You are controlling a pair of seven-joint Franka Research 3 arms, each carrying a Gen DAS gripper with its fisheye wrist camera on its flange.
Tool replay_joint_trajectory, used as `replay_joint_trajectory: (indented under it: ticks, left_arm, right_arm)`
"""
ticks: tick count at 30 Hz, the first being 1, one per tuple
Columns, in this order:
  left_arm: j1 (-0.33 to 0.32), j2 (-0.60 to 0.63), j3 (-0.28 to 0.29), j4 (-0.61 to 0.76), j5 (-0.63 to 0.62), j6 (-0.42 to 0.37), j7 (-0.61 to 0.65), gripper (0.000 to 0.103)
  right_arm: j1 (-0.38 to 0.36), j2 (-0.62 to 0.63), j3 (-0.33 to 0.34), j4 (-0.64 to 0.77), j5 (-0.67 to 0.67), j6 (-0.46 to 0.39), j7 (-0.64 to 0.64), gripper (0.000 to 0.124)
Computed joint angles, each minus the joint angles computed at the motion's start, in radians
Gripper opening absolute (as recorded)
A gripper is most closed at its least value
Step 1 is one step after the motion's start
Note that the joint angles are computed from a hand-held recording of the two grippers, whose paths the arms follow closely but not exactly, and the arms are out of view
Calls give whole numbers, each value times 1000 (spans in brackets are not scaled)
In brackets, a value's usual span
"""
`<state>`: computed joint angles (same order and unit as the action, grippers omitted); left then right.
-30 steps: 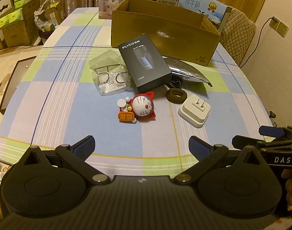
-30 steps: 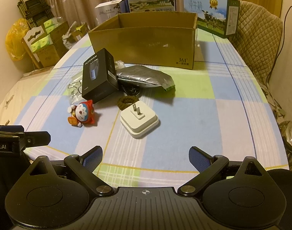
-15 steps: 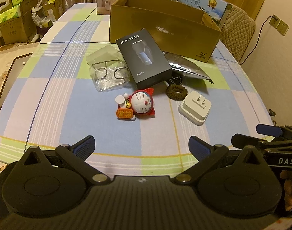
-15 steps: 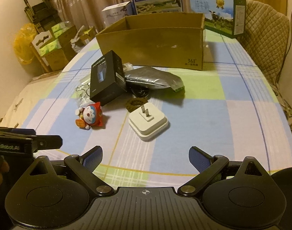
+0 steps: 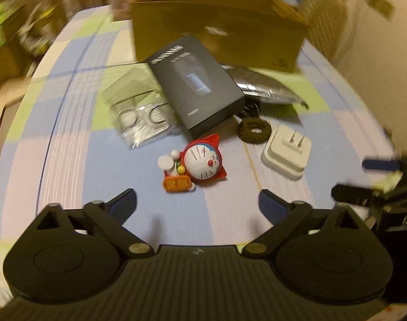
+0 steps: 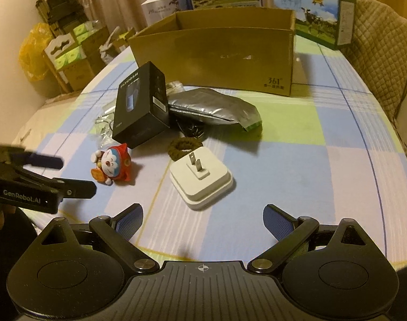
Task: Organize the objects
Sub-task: 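Grasp the Doraemon figurine with the left tool while the right tool grasps the white plug adapter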
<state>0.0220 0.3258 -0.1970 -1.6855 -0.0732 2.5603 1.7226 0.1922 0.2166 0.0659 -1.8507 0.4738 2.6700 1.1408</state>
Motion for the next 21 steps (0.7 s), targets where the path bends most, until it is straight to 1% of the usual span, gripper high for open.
replay_joint_trajectory:
  ticks: [3, 5, 7, 12, 14, 18, 21]
  left_arm:
    - [25, 49, -33, 56, -25, -20, 141, 89]
    - [19, 73, -30, 77, -6, -18, 187, 86]
    - [18, 90, -32, 81, 10, 5, 236, 84]
    - [13, 140, -37, 126, 65, 9, 373, 79]
    - [15, 165, -42, 159, 73, -7, 418, 75]
    - [26, 199, -56, 203, 51, -33, 486, 74]
    - [26, 224, -56, 236, 43, -53, 513, 71]
  right_arm:
    - [2, 33, -1, 35, -19, -8, -12, 93]
    - [0, 52, 2, 57, -25, -16, -28, 89]
    - [-3, 76, 5, 83, -36, -27, -56, 85]
    - [-3, 134, 6, 144, -79, -44, -115, 82]
    - [-9, 153, 13, 163, -77, -47, -149, 82]
    - [-10, 190, 21, 196, -90, -41, -216, 82]
    - [-9, 221, 20, 230, -95, -51, -231, 82]
